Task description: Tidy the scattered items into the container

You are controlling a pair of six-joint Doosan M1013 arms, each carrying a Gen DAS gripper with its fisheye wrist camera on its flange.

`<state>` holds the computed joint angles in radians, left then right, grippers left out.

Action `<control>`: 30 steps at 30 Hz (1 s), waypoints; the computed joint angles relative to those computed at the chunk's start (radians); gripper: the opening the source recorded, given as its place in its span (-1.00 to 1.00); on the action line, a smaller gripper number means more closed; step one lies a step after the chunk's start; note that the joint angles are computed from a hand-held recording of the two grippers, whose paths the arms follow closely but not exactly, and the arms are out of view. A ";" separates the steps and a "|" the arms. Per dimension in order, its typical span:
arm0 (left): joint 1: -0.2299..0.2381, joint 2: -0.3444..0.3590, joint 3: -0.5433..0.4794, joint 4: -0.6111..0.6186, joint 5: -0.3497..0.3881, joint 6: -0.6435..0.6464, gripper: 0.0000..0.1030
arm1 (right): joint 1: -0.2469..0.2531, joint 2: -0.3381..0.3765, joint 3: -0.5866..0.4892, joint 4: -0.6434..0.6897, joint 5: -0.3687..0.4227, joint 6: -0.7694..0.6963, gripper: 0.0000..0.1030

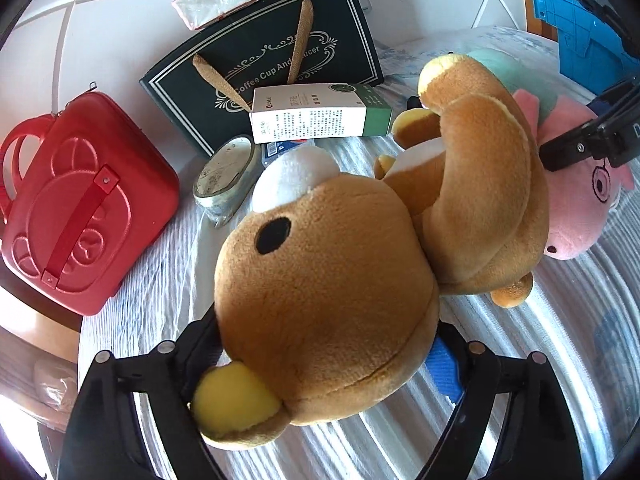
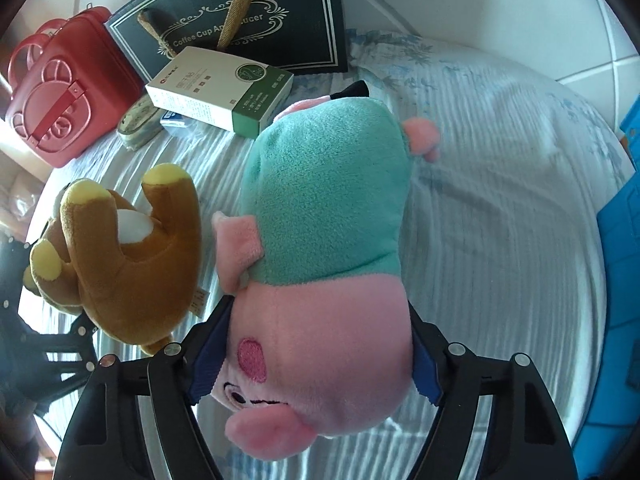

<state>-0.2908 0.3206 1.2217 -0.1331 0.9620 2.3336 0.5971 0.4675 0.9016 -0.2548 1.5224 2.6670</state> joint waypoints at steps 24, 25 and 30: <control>0.103 -0.214 0.164 -0.003 0.198 -0.190 0.64 | 0.218 -0.055 -0.002 0.062 0.045 0.115 0.37; 0.109 -0.221 0.167 -0.004 0.207 -0.194 0.64 | 0.226 -0.055 -0.008 0.059 0.051 0.114 0.37; 0.135 -0.256 0.172 -0.011 0.243 -0.206 0.64 | 0.266 -0.063 -0.025 0.049 0.070 0.135 0.37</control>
<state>-0.1562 0.0643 1.3932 -0.1442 1.2051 2.1280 0.8628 0.4047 0.8770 -0.2059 1.5922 2.8021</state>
